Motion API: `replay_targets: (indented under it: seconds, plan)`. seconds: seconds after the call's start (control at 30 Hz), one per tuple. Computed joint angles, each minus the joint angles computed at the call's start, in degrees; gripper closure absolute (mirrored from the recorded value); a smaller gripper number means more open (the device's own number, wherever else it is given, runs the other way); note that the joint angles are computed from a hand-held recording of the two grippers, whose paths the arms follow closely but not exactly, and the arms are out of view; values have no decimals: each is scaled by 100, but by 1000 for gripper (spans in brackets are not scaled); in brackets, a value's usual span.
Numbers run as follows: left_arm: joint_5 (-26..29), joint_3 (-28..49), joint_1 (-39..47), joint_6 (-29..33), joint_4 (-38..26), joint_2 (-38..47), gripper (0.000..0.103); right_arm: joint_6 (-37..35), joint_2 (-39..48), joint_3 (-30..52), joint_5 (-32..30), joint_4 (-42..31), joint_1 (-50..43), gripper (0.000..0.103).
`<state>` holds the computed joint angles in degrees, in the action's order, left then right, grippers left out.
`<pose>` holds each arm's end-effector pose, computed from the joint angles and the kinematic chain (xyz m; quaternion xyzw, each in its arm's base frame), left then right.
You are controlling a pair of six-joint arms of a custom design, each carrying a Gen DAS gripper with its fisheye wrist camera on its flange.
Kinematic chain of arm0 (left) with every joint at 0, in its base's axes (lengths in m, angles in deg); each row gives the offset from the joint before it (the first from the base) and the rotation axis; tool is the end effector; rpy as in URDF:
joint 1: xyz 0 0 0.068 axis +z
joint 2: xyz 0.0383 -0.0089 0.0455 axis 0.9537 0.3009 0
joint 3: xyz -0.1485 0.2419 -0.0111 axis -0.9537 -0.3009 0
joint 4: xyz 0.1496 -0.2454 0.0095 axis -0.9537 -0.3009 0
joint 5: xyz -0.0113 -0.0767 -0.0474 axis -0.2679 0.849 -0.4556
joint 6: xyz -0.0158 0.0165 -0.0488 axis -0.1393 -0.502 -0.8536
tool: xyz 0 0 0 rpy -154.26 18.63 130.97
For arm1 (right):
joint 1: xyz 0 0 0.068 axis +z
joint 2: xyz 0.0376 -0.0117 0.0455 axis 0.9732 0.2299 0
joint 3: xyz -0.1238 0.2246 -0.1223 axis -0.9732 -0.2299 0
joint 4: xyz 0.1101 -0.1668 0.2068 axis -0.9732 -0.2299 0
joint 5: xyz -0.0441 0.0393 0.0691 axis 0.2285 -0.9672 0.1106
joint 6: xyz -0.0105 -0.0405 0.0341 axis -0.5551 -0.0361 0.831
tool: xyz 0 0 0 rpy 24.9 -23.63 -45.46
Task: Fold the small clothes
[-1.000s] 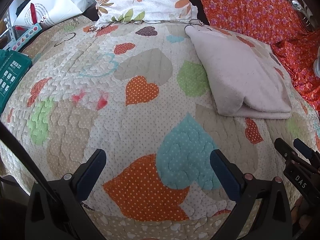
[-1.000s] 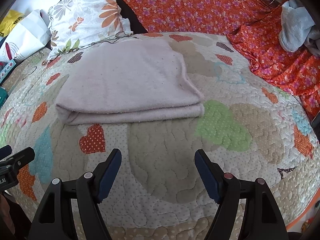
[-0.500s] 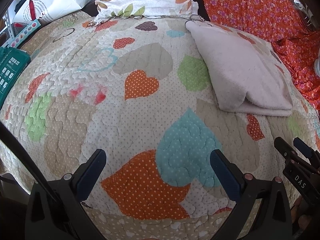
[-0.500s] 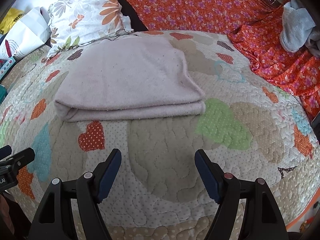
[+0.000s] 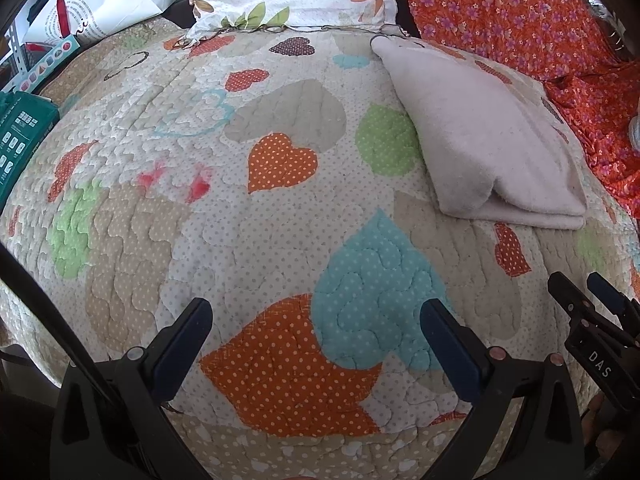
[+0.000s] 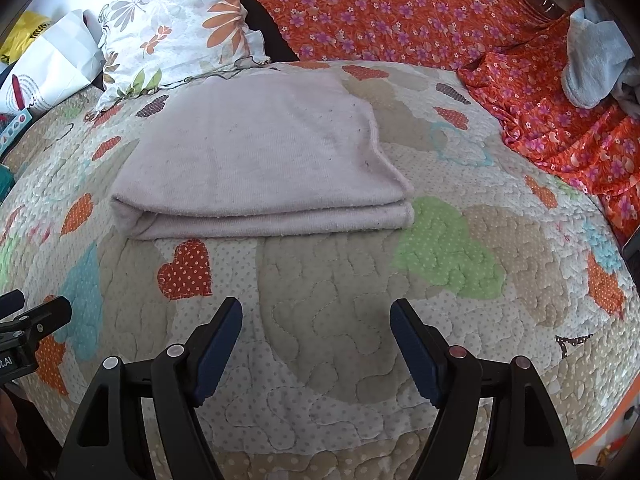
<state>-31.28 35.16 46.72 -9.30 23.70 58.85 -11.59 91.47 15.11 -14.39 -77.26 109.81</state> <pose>0.1632 -0.0687 0.1436 -0.0864 0.9606 -0.0038 0.2640 0.1801 0.1037 0.1393 -0.0369 0.9469 -0.0081 0.3193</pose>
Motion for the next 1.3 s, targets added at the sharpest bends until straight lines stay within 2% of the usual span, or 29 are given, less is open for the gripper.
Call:
replay_targets:
  seconds: [0.73,1.3]
  plan:
    - [70,-32,0,-8,42,79,0,-113,22,-45,-80,56,-87,22]
    - [324,-45,222,102,107,225,0,-81,89,-72,-49,95,-29,21]
